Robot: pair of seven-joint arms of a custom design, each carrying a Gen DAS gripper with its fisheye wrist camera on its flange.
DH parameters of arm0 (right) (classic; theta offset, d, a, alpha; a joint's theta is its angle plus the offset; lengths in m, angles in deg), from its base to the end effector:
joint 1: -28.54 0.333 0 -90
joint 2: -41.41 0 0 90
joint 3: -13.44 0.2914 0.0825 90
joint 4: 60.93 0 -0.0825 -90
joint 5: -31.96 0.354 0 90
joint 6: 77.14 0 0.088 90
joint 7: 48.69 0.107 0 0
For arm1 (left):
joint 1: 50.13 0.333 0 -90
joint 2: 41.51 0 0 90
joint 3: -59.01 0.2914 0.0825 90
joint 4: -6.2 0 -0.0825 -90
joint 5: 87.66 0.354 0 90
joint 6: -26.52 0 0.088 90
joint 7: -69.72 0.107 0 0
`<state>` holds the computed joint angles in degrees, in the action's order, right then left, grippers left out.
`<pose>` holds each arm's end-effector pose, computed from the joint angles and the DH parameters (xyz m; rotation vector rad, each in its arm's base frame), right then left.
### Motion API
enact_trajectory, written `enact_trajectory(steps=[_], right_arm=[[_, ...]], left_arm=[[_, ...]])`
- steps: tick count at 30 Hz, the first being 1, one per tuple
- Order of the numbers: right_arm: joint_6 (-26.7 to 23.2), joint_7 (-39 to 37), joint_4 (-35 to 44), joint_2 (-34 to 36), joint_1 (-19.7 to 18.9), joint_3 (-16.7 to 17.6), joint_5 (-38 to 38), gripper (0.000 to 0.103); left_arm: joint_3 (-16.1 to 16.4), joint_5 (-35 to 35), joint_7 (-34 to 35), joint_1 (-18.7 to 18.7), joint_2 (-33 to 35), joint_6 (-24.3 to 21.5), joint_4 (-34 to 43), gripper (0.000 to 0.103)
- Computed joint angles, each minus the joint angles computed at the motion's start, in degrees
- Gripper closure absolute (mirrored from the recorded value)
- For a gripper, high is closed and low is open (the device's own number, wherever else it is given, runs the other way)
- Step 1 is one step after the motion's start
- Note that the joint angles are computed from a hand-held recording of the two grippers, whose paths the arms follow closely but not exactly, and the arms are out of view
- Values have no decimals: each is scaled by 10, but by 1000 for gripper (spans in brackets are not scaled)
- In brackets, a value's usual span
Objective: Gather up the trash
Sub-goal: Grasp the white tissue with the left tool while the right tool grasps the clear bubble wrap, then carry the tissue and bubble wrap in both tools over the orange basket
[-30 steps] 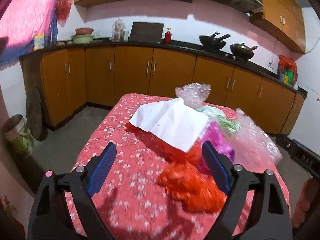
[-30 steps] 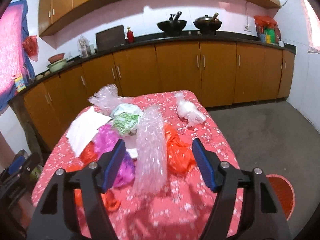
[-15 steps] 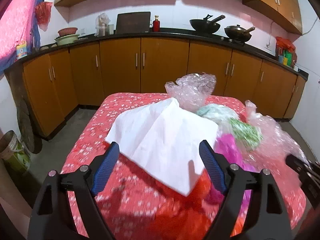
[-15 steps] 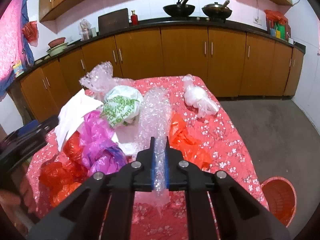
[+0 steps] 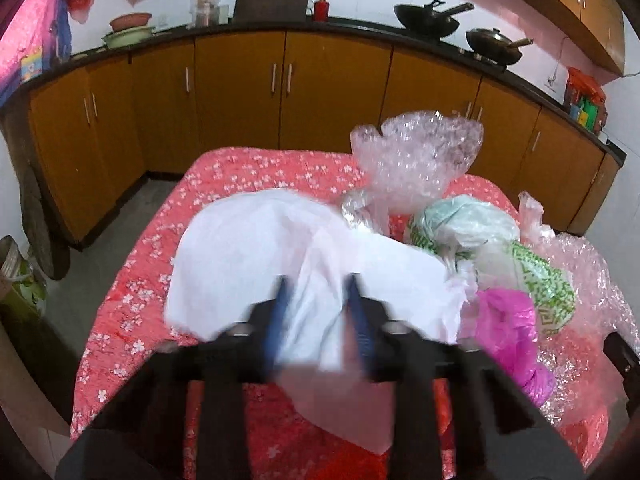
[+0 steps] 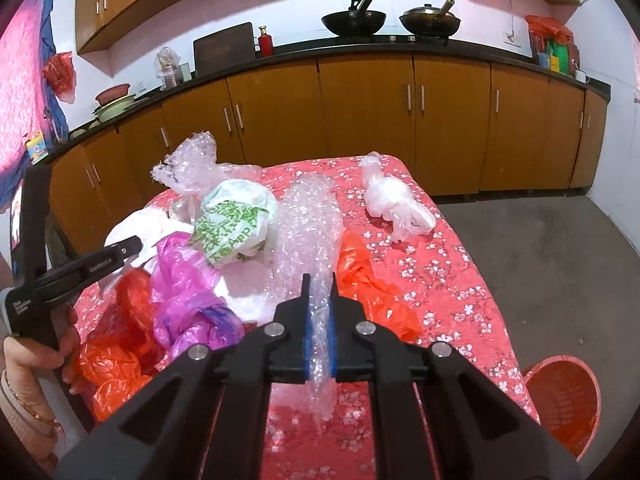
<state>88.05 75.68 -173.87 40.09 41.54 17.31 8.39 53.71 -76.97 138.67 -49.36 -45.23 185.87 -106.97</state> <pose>0.5404 0.1884 0.5752 -1.6417 1.5751 -0.7050 0.5605 -0.0541 0.5865 -1.8308 1.5884 -0.8520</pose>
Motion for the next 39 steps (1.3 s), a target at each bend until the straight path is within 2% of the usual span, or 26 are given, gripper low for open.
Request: enact_trajectory(steps=[1, 4, 14, 23, 29, 39], right_arm=[[1, 1, 1, 1, 0, 0, -1, 95], [5, 7, 1, 1, 0, 0, -7, 95], [21, 51, 3, -6, -5, 1, -65, 96], [44, 59, -11, -31, -20, 14, -69, 96], [69, 62, -35, -61, -49, 31, -69, 96], [104, 46, -85, -121, -131, 71, -39, 96]], left_arm=[[1, -9, 8, -1, 0, -1, 1, 94], [3, -10, 11, 1, -13, 16, -14, 99], [0, 62, -34, 18, -44, 54, -31, 101], [15, 21, 16, -3, -75, 78, -48, 101], [31, -38, 82, -35, -100, 90, -58, 101], [19, -63, 121, -66, -109, 90, -40, 101]])
